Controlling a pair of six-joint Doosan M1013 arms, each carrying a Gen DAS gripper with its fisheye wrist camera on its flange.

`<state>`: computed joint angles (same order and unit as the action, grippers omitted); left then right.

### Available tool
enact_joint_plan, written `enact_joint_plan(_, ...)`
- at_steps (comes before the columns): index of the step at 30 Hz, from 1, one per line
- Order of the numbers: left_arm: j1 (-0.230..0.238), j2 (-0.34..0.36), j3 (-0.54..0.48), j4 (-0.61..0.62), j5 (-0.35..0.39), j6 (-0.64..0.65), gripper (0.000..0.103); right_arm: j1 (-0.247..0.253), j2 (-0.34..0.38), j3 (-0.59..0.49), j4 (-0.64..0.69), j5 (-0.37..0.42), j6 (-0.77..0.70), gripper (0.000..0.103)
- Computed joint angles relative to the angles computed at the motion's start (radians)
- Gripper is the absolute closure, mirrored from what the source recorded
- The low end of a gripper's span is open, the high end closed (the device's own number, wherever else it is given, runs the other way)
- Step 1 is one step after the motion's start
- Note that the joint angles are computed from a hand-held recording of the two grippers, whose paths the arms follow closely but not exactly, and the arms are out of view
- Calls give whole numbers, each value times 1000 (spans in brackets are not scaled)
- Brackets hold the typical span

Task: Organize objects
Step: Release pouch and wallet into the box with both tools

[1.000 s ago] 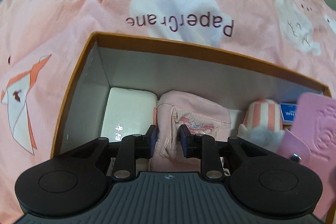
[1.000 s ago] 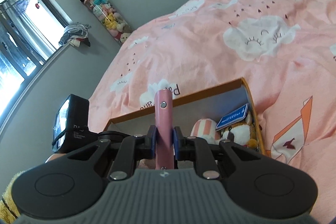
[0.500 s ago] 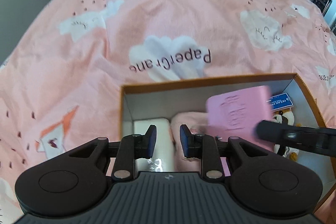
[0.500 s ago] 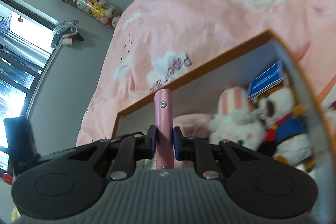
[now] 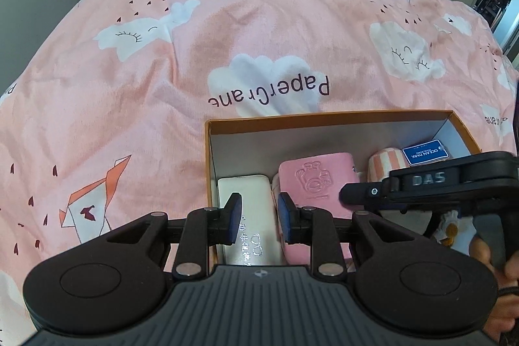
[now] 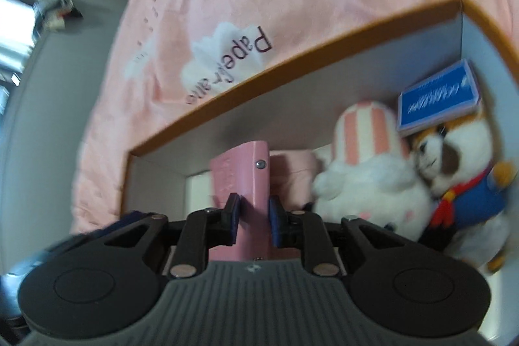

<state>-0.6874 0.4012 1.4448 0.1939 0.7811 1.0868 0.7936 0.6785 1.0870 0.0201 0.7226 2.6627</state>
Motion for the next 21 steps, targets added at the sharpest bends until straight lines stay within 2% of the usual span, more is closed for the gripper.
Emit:
enact_joint_plan(2, -1, -1, 3, -2, -3, 6, 73, 13, 26, -53, -101, 98, -12, 85)
enact_joint_plan(4, -1, -3, 8, -6, -6, 8, 73, 23, 41, -83, -169, 145, -25, 84)
enact_joint_plan(8, -4, -14, 25, 4, -30, 6, 73, 22, 42, -97, -154, 172, -67, 80)
enact_joint_plan(13, -15, -49, 68, 26, -100, 17, 73, 28, -9, -35, -111, 112, -126, 80)
enact_joint_plan(17, -39, -92, 108, 77, -157, -2, 73, 55, -69, 32, -171, 23, -131, 75)
enact_joint_plan(21, -64, -152, 167, 120, -246, -33, 73, 92, -141, 119, -320, -81, -32, 70)
